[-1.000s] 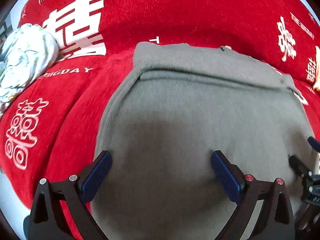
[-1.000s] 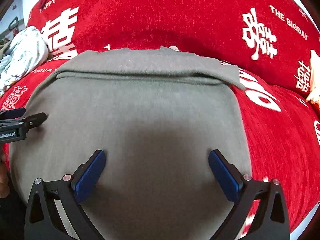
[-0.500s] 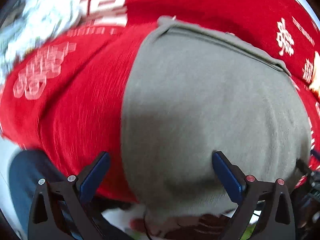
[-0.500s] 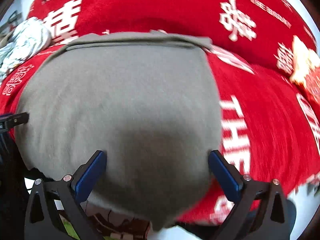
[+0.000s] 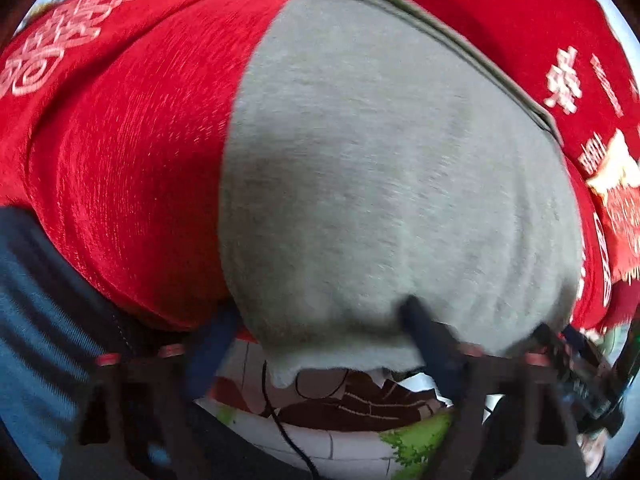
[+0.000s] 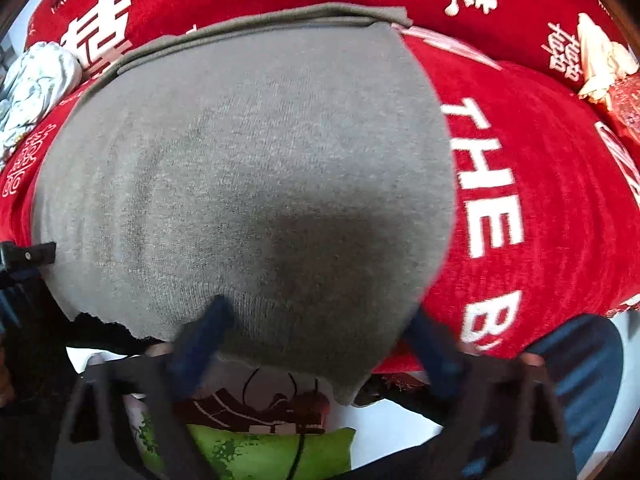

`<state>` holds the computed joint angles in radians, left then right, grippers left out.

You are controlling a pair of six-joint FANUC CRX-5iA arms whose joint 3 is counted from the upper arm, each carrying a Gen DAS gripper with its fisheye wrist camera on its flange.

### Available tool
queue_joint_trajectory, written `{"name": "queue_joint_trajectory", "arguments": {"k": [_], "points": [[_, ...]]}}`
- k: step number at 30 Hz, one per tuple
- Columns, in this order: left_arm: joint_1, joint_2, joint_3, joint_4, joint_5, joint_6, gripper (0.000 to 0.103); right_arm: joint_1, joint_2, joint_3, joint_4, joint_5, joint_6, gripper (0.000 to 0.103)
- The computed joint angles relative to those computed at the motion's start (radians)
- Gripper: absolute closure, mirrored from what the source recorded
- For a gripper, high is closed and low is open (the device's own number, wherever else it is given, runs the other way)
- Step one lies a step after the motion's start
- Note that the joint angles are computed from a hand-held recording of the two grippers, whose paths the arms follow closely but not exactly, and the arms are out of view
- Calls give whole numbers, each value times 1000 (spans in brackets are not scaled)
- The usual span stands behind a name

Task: Fold small clothes
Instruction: 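Move both tools to the sweater hem and close on it, then lift the hem with both tools and fold it over toward the collar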

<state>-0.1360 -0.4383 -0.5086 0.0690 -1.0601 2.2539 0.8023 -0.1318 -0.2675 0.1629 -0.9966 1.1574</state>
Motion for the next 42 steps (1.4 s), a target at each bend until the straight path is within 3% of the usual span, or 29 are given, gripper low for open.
{"name": "queue_joint_trajectory", "arguments": {"k": [1,2,7,13,17,22,24,25,26,28,29,30,33,37,39,41,42], "points": [[-37,7,26,-32,-9,16,76,-3,-13,3,-17,3,24,65],[-48,1,31,-30,-5,1,90,-10,-26,11,-54,0,59,89],[-140,-10,126,-183,-32,72,90,-25,-77,22,-111,48,137,90],[-83,0,200,-212,0,30,90,-88,-86,99,-194,172,174,91],[10,67,238,-189,57,-23,90,-170,13,215,-314,219,208,91],[103,144,202,-88,104,-96,90,-237,195,361,-433,135,238,91],[115,118,163,-67,153,-111,88,-249,222,379,-461,103,269,86],[126,109,149,-41,160,-132,77,-259,224,381,-486,97,296,85],[150,90,113,22,186,-180,69,-275,221,379,-524,89,333,72],[174,45,45,124,238,-239,29,-315,209,379,-622,75,406,48],[170,30,37,118,243,-220,23,-331,191,363,-657,83,427,38],[146,21,52,60,232,-158,22,-335,178,351,-661,90,430,34],[100,22,72,5,206,-126,22,-351,152,330,-680,81,442,34],[86,59,78,16,192,-121,22,-373,184,369,-740,16,479,34],[51,69,105,-42,177,-64,23,-365,197,380,-748,9,495,35],[61,56,77,14,203,-109,38,-353,204,381,-748,12,504,35],[65,58,76,24,200,-119,48,-348,211,384,-743,10,503,45]]}}
